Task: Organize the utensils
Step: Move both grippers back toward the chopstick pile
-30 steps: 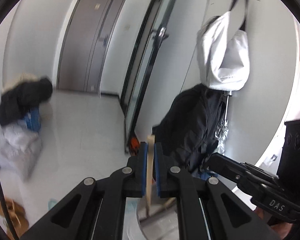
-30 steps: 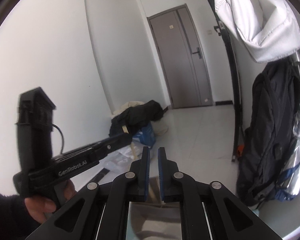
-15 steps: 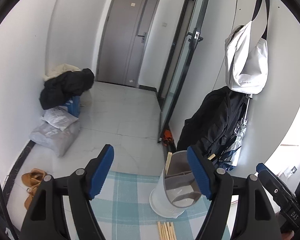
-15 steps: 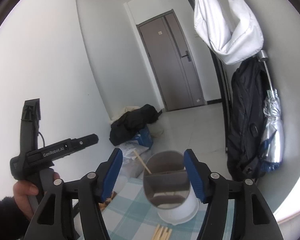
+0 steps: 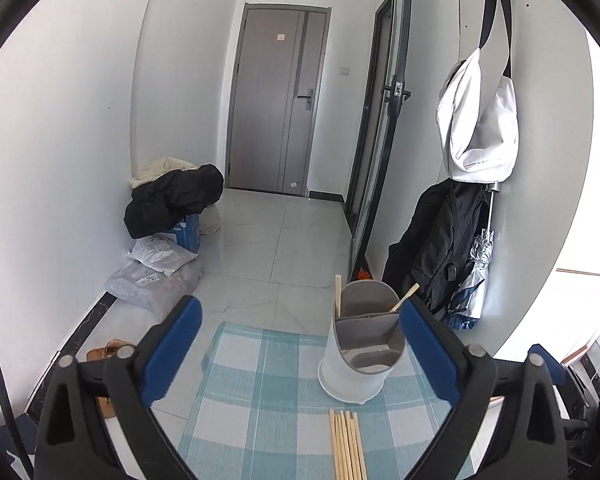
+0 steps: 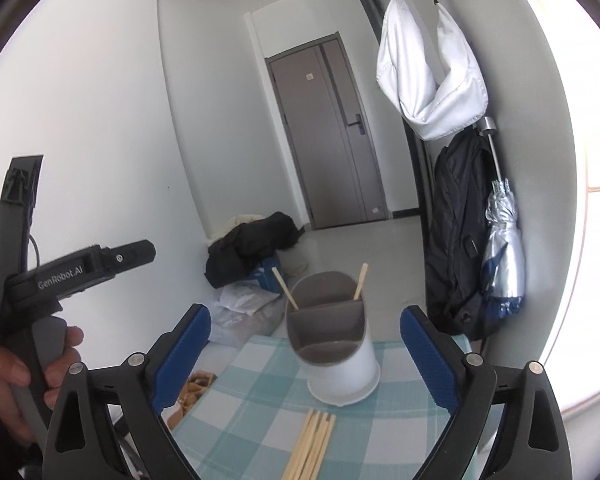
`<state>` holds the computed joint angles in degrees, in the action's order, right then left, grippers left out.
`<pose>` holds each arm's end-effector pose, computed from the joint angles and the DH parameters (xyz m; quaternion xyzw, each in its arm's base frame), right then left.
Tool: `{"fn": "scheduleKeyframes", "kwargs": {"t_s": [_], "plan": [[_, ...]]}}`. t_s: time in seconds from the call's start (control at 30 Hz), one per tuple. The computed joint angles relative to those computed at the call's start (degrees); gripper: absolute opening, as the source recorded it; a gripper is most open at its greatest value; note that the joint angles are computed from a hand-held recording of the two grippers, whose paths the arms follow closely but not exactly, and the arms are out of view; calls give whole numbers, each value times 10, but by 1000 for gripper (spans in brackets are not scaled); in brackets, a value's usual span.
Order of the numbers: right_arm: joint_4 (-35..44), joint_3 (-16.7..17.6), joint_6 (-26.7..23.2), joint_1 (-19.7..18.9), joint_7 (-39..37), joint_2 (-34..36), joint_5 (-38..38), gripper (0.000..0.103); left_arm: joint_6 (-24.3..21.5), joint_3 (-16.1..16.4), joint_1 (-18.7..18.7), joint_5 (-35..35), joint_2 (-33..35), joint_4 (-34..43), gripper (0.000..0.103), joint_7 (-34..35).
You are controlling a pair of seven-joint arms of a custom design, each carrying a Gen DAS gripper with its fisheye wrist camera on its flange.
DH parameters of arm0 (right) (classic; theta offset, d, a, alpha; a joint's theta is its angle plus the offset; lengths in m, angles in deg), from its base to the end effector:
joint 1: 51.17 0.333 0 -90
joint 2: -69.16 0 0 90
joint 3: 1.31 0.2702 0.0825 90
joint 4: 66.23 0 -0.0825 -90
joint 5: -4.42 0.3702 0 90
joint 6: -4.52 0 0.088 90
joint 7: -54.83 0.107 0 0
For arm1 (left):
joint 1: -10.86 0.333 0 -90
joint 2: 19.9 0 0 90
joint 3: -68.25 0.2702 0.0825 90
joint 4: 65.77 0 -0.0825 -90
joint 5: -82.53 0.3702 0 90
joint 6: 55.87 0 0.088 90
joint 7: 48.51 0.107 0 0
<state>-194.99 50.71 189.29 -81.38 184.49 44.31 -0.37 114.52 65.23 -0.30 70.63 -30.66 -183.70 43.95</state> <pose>0.4483 0.2560 0.5802 -0.5619 0.5762 -0.3056 0.5088 0.5298 -0.1215 0.6123 -0.5670 0.6343 -0.4449 0.2797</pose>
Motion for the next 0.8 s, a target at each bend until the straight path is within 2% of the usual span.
{"fn": "scheduleKeyframes", "kwargs": {"t_s": [0.1,0.2,0.43,0.53,0.63,0.7,0.8], "plan": [[-19,-1,-7,9,11,-27,7,103,9,7,-13,-14,-20,-29,102,18],[-37,-11,-11,26,17,-37,8,103,16,5,-10,1,-38,-60,102,3],[-49,-44,-60,72,24,-20,-29,103,13,9,-10,30,-40,-92,102,-32],[-48,-34,-84,63,46,-22,-55,103,26,-19,30,82,-39,-107,102,-98],[-43,-31,-110,63,59,-15,-82,103,33,1,14,79,-33,-118,102,-100],[-35,-23,-130,56,71,-8,-103,103,16,12,4,74,-26,-116,102,-87],[-27,-28,-144,62,81,14,-124,103,-8,24,-9,42,-16,-108,102,-60]]}}
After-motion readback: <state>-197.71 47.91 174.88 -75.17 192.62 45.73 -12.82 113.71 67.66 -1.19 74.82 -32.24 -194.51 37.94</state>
